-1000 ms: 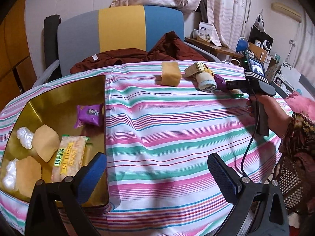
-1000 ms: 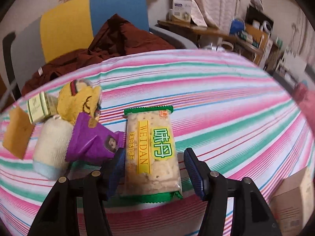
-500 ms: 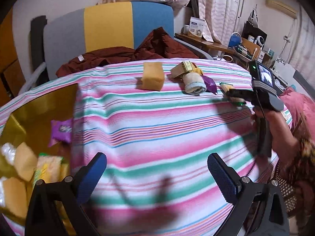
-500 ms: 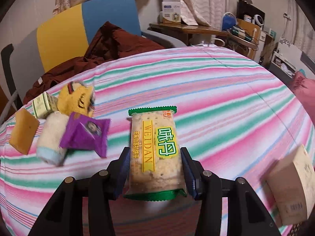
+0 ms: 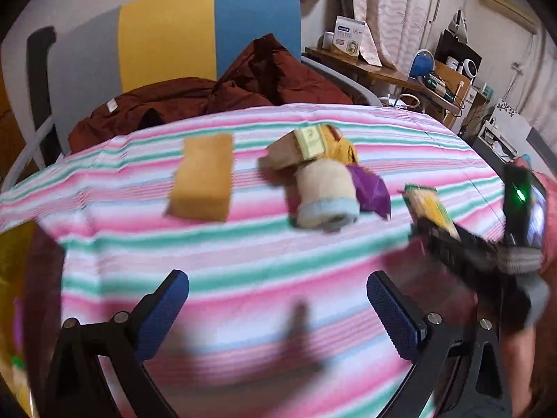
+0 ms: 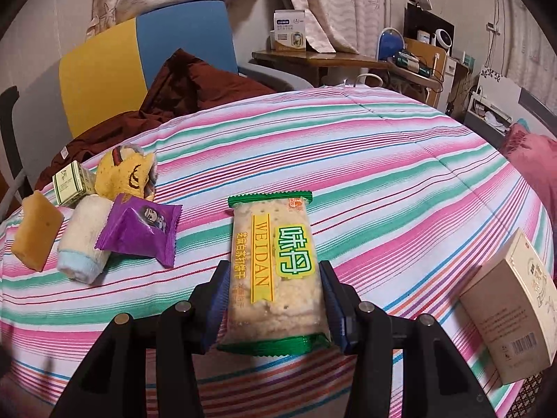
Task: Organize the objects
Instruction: 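Grasp the rolled cream-and-blue towel with the left tool, then carry the towel into the tin and release it with the left tool while the right tool holds the packet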
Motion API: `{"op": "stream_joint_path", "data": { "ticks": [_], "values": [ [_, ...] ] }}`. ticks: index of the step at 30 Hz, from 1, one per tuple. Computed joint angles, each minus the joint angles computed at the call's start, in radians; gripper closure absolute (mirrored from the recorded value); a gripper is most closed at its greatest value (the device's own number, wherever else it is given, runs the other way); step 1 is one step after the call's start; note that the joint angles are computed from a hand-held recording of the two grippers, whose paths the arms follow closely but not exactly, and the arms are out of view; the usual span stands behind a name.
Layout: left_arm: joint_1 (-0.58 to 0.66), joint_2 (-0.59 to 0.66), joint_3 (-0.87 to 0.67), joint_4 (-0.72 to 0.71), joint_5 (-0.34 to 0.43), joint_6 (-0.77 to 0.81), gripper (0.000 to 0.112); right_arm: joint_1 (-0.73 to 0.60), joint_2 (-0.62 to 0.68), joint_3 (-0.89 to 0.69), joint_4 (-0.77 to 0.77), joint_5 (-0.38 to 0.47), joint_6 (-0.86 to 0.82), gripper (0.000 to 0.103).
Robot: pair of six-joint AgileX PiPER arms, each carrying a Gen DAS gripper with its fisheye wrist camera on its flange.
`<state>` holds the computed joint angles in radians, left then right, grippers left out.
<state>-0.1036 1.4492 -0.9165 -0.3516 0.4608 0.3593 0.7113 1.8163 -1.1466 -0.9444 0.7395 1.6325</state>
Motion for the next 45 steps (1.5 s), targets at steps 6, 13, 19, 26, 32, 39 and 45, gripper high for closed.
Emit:
{"op": "stream_joint_path", "data": {
  "ticks": [6, 13, 19, 26, 32, 39, 45],
  "values": [
    [-0.142, 0.194, -0.187, 0.278, -0.001, -0.280, 0.009, -0.007, -0.009, 0.024, -0.030, -0.026, 0.041, 0.053],
    [-0.200, 0.339, -0.304, 0.450, -0.039, -0.393, 0.018, -0.001, -0.004, 0.026, -0.053, -0.020, 0.068, 0.053],
    [-0.156, 0.356, -0.274, 0.186, -0.092, -0.103, 0.058, -0.004, -0.008, 0.038, -0.072, -0.031, 0.091, 0.053],
    [-0.136, 0.284, -0.163, 0.164, -0.158, -0.089, 0.059, 0.000, -0.002, 0.030, -0.074, -0.018, 0.088, 0.053],
    [-0.090, 0.140, 0.024, -0.032, -0.253, 0.109, 0.059, 0.013, -0.005, 0.031, -0.094, -0.002, 0.109, 0.053],
    [-0.040, 0.013, 0.172, -0.318, -0.289, 0.417, 0.059, 0.056, -0.016, 0.040, -0.169, 0.040, 0.149, 0.053],
    [0.013, -0.072, 0.262, -0.537, -0.274, 0.658, 0.059, 0.102, -0.037, 0.057, -0.253, 0.045, 0.184, 0.053]
  ]
}}
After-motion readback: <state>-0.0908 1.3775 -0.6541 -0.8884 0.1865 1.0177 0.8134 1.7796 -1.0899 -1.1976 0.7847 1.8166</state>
